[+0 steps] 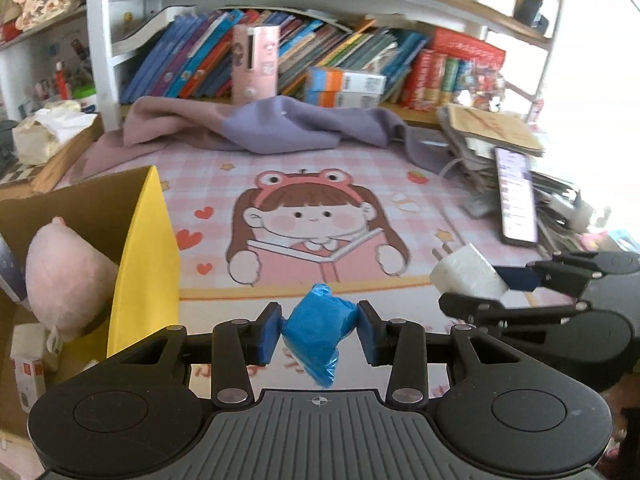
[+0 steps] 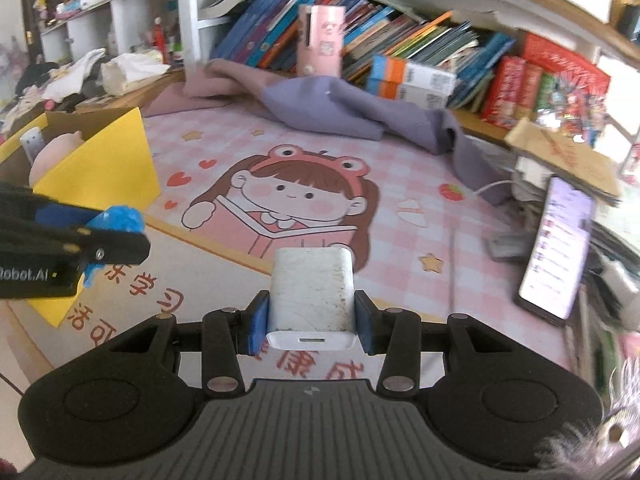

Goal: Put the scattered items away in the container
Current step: 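Lift the blue bag and white plug with both tools and carry toward the yellow box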

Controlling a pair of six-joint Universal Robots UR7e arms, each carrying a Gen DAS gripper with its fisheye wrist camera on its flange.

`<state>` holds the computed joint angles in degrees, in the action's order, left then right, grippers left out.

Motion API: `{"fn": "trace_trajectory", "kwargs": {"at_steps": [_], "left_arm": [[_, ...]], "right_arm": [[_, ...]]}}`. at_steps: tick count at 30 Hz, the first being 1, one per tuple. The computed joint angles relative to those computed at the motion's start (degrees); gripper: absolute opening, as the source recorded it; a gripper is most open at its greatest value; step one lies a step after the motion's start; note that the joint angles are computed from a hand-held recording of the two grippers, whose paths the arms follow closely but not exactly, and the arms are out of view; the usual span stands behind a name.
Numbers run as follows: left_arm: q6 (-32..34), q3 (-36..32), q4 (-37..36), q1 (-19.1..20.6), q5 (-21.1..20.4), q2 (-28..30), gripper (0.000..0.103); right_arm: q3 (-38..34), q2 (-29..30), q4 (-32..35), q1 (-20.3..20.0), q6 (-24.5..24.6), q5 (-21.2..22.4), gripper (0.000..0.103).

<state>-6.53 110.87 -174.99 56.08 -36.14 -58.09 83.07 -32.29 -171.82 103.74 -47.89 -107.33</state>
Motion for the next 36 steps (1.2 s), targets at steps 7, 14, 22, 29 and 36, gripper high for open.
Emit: {"fn": "trace_trajectory", "kwargs": {"at_steps": [7,14,22,29,36], "left_arm": [[5.4,7.0,-6.1,-1.9,-3.8,-3.9,0.039],[2.4,15.5,-6.1,-4.7,-5.0,-10.1,0.038],[-2.9,24.0,-2.7,-8.5,-4.5,-17.9,0.038],[-6.8,29.0,1.1,-11.6,-5.2,-23.8,0.037],[-10.1,32.6,4.3,-14.1,-4.1,-28.7,0.037]], "right_arm": [[9.0,-3.7,-8.7,1.9,2.5,-4.9,0.041],[19.3,-7.2,-16.9,4.6,3.8,-7.9,0.041],[29.0,-10.3,-25.1,7.0,6.2,-9.7,0.041],[36.3,-12.9,-29.3,9.1,9.3,-11.7,0.041],[40.2,-14.3,-30.7,10.6,12.2,-12.7,0.041]]}}
